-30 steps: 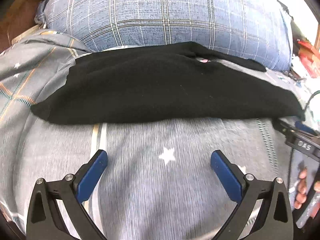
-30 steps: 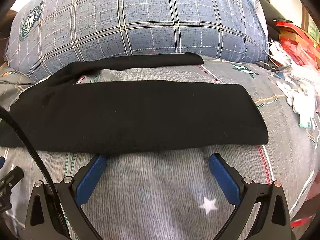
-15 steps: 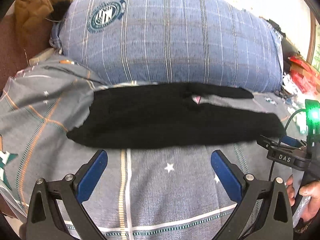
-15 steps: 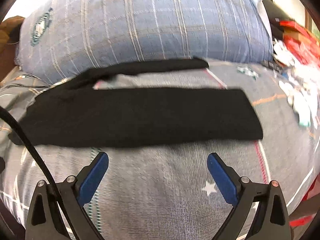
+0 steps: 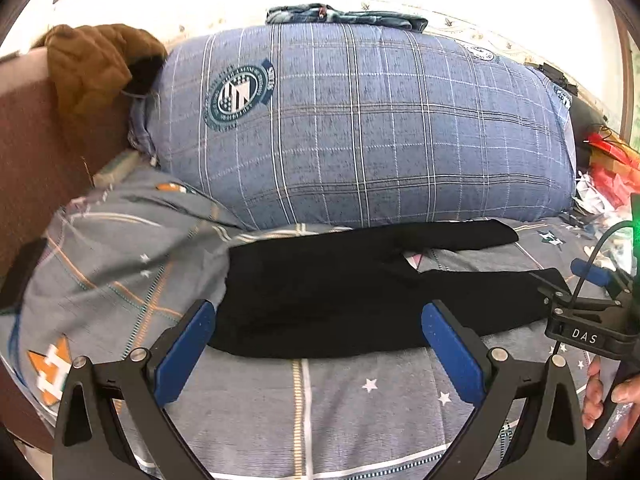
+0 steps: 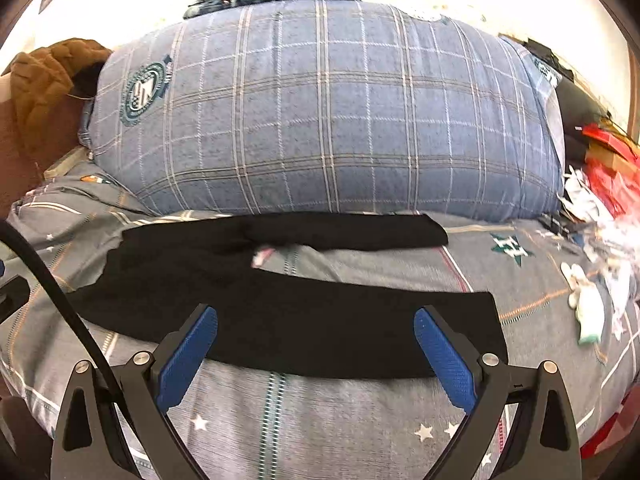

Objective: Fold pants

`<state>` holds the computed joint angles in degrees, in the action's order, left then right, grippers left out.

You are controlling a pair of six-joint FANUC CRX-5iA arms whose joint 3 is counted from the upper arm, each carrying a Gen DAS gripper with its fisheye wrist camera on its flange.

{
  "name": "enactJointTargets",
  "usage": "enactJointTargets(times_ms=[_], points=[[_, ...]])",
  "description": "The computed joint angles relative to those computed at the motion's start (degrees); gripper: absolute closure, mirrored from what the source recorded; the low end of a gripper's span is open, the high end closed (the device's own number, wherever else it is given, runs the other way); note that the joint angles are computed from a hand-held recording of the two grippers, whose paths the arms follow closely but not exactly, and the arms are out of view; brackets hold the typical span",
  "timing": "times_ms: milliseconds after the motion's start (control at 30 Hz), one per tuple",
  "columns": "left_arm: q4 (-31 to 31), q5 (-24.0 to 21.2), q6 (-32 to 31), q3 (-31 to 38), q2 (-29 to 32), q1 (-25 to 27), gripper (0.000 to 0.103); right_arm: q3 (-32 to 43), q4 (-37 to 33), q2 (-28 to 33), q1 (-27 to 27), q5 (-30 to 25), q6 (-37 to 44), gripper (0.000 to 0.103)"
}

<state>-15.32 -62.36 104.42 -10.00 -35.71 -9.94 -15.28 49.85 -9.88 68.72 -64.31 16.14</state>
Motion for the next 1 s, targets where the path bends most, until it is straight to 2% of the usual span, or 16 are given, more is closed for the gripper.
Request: enactJointTargets(times_ms=[100, 200, 267, 467, 633, 733, 1000], points=[[-2.9, -1.2, 1.5, 1.4, 0.4, -2.3, 0.000, 0.7, 0.8, 0.6, 0.7, -0.5, 0.5, 0.003], [-3.0, -1.5, 1.6, 1.9, 0.5, -3.1, 0.000, 1.2, 2.3, 1.2, 1.7, -2.7, 0.9, 0.003], [-5.1, -2.3, 3.4, 2.9, 0.9, -5.2, 0.000, 2.3, 3.9, 2.6, 2.6, -6.3, 1.1, 0.003], [-6.7, -3.4, 5.2, 3.8, 1.5, -6.7, 0.000, 4.4, 8.2, 6.0, 4.6, -17.9, 1.0, 0.003], [-7.6, -4.0, 6.2, 4.5, 2.1, -8.0, 0.000, 3.9, 11.4, 6.5, 5.6, -23.6, 0.3, 0.002], [-7.5, -4.2, 6.7, 4.7, 2.6, -8.5, 0.000, 3.5, 12.6, 6.2, 5.8, -25.1, 0.7, 0.002], [-7.6, -4.3, 6.8, 5.2, 3.7, -9.3, 0.000, 3.4, 11.1, 5.4, 4.9, -24.6, 1.4, 0.002]])
